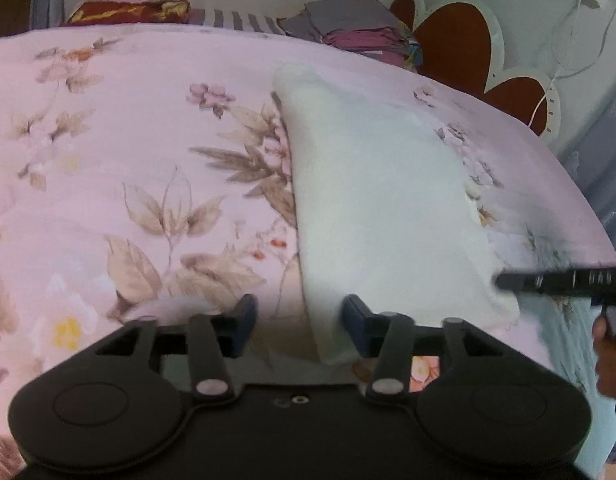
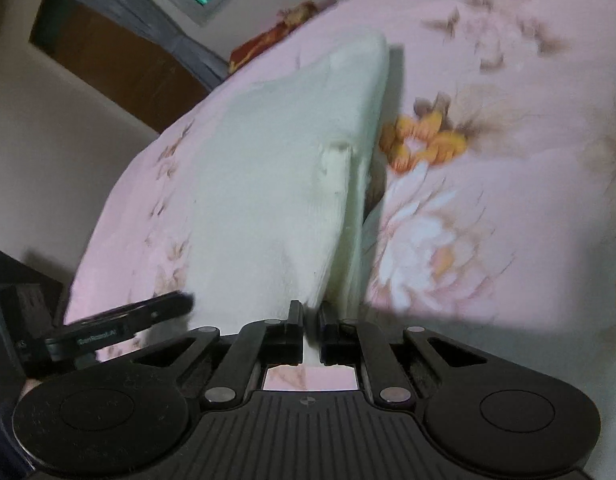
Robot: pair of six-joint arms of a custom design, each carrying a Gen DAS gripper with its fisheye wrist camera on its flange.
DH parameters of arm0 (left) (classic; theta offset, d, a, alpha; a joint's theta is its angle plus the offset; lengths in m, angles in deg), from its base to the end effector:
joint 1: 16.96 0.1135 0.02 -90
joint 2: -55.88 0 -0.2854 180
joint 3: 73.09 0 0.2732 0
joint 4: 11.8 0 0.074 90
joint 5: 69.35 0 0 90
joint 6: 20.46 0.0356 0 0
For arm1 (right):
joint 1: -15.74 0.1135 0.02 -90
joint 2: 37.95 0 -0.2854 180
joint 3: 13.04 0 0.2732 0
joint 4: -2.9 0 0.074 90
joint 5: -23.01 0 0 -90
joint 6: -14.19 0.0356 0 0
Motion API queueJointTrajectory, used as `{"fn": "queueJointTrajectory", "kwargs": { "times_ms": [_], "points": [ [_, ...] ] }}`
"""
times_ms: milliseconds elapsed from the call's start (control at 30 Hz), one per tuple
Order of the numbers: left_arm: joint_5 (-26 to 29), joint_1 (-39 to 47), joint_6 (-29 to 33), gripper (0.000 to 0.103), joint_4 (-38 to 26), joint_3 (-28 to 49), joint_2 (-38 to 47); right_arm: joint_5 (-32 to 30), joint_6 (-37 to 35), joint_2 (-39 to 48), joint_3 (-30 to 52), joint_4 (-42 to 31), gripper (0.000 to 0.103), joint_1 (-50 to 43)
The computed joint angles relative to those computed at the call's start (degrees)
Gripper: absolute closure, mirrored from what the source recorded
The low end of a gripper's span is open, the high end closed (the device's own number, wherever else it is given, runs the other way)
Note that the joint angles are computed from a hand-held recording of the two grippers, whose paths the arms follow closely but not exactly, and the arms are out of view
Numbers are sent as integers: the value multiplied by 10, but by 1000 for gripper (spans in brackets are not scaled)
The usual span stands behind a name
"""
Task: Fold small clothes
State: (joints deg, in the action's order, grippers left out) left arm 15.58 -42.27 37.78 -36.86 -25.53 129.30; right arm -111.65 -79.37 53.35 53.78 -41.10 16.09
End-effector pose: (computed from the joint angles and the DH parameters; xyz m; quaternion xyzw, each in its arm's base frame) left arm 0.2304 -0.1055 0.1829 -0.0677 0.9392 -0.1230 0.3135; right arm 0.3114 0.0269 0.1932 -0.1019 0.9058 0.3683 0.1831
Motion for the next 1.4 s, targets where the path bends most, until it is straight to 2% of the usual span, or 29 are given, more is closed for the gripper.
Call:
{"fn": "queueJointTrajectory", "kwargs": {
  "times_ms": [33,67,100,133,167,200,267,367,433,467,567,733,767,833,900,967,1100,1167,1400],
  "points": [
    [-20,0,4,22,8,-1,-4,12,16,-10,-3,24,86,-5],
    [-25,5,10,8,29,-2,-4,22,40,-14,-2,46,50,-7],
    [-5,22,17,11,56,1,4,26,64,-12,2,69,27,-12],
    [25,40,11,12,86,8,24,28,95,-8,2,109,16,-14],
    [61,62,4,14,111,16,44,12,120,6,10,146,16,-17],
    [99,84,-5,19,132,26,68,8,133,26,31,149,17,-15],
    [143,110,-17,22,165,50,114,3,155,70,74,147,38,-7],
    [177,129,-26,27,157,93,171,-26,192,139,129,140,39,-3],
    [182,131,-11,28,134,119,197,-35,196,183,164,109,39,-1],
    [189,133,-7,32,121,134,213,-35,189,202,182,85,39,0],
    [223,146,-9,41,146,135,237,-42,208,215,190,93,40,3],
    [253,164,-34,42,167,141,257,-43,169,232,238,34,41,13],
    [253,164,-39,42,167,143,260,-45,162,239,250,24,49,15],
    [249,162,-44,44,165,152,267,-49,153,258,272,4,56,18],
    [234,152,-46,45,155,163,269,-56,142,268,283,-5,59,21],
    [200,136,-36,51,135,177,270,-52,133,272,291,-11,60,27],
    [137,107,-9,64,96,195,257,0,113,244,267,21,70,50],
    [112,94,4,67,75,199,240,26,116,218,237,47,75,61],
    [110,92,34,67,41,195,192,54,123,159,193,84,77,82]
  ]
}}
